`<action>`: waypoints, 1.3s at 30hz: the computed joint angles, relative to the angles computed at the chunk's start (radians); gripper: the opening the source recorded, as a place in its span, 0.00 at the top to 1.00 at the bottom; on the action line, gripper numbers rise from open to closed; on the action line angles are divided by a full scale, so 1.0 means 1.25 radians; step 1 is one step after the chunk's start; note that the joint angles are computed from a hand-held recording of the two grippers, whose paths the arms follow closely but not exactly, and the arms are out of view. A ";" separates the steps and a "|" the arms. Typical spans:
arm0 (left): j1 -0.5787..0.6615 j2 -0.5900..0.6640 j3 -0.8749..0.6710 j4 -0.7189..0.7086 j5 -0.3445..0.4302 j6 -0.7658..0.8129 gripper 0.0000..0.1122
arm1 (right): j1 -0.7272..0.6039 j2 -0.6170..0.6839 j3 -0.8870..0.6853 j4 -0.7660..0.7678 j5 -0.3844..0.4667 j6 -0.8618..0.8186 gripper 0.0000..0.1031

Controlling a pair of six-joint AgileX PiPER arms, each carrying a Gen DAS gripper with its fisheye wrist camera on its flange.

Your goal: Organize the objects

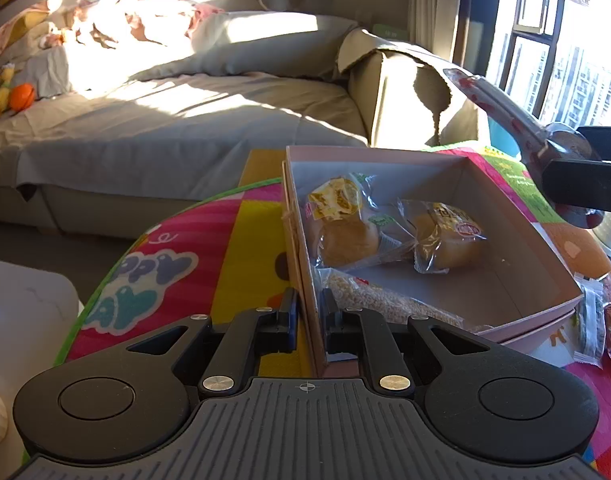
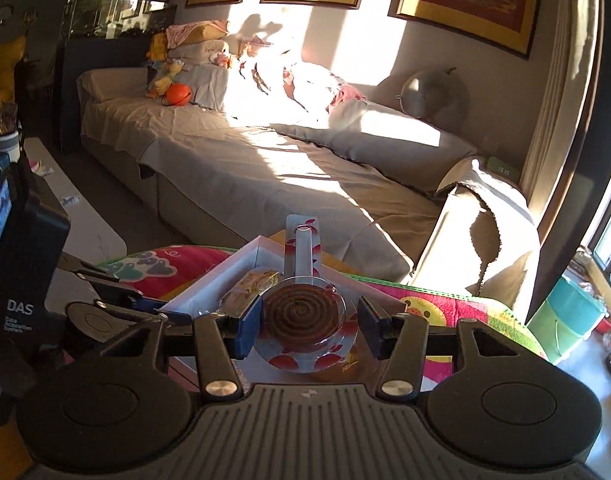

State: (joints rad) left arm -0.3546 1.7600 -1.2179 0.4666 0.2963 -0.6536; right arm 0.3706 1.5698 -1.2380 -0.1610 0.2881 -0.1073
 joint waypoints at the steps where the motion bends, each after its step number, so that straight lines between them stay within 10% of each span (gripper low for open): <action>1: 0.000 0.000 0.000 0.000 0.000 0.000 0.88 | 0.006 0.012 -0.007 -0.043 0.000 0.025 0.50; 26: 0.001 -0.002 0.008 0.012 -0.010 -0.021 0.88 | -0.340 -0.140 0.219 0.203 0.027 -0.024 0.23; 31: 0.000 -0.001 0.006 0.017 -0.008 -0.027 0.88 | -0.418 -0.096 0.213 0.485 0.086 -0.245 0.23; 39: -0.004 0.002 -0.002 0.030 0.006 -0.037 0.88 | -0.391 0.132 0.006 0.756 0.209 -0.334 0.54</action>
